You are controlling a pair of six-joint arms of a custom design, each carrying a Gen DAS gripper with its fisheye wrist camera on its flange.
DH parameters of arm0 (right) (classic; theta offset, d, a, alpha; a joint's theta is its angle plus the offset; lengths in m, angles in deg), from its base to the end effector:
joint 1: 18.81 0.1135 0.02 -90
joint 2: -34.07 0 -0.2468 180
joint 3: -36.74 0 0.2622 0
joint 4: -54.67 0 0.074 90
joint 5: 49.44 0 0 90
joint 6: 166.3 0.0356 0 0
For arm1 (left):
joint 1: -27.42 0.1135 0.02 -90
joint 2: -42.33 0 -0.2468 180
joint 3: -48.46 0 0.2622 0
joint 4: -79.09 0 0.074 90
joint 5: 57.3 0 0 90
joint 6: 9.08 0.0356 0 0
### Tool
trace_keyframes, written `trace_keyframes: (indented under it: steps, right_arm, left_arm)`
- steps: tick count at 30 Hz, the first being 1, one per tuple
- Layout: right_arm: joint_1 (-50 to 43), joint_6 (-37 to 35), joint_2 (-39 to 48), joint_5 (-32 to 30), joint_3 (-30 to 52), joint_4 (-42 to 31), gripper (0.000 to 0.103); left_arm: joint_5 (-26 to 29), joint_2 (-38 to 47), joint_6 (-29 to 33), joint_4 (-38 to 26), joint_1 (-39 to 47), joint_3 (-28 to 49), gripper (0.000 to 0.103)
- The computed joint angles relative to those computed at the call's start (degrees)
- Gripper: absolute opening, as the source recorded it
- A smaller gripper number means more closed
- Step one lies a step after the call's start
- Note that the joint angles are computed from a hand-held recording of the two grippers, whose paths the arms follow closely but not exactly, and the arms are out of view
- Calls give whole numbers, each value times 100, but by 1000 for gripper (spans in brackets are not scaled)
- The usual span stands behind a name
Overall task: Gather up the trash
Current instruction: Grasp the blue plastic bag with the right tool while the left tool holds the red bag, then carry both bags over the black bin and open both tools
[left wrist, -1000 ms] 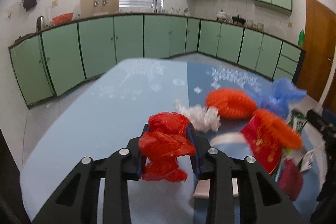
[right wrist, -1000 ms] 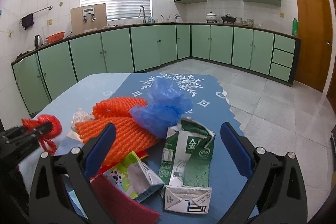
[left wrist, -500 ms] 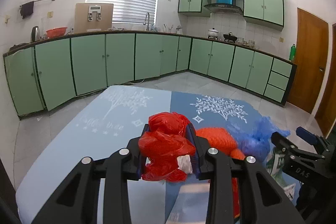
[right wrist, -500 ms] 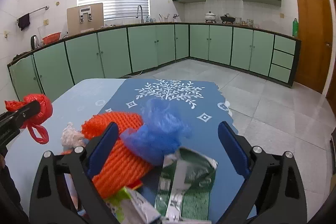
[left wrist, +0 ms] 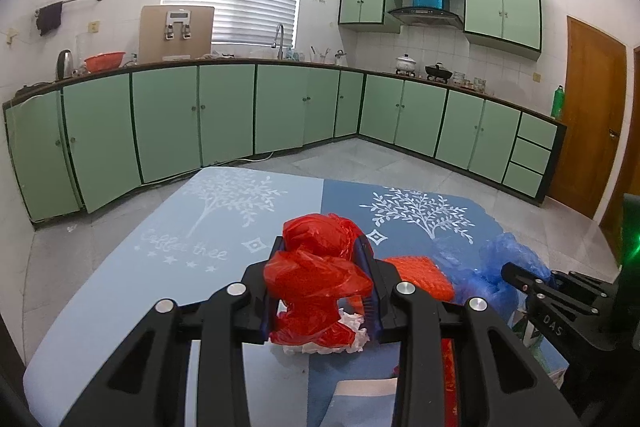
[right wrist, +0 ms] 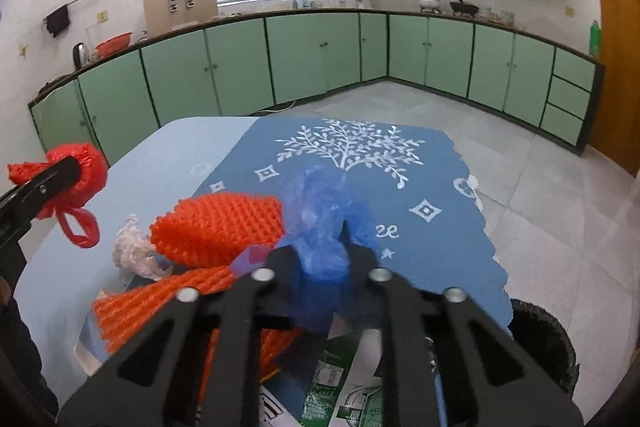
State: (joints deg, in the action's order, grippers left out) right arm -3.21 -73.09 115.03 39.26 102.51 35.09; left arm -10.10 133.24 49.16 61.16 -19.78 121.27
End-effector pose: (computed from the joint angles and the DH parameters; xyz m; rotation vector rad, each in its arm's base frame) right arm 0.3121 0.0880 0.2260 -0.2487 2.1711 0.2113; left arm 0.2583 -0.2434 0.2199 -0.1254 2.0134 -0.0421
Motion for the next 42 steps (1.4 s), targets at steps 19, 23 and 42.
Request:
trace_keyframes:
  steps: [19,23,42]
  right_arm:
    - [-343,205,-1534,-943,111,-283,7]
    - [-530,147,-1961,-988,37,-553,7]
    - [-3353,-667,-3261,-2528,-387,-1572,7]
  left_arm:
    - [-371,-324,334,-124,-546,354,34]
    - [-375,-343,355,-172,-642,458,34]
    - [164,1021,544,-182,-1396,2164,34]
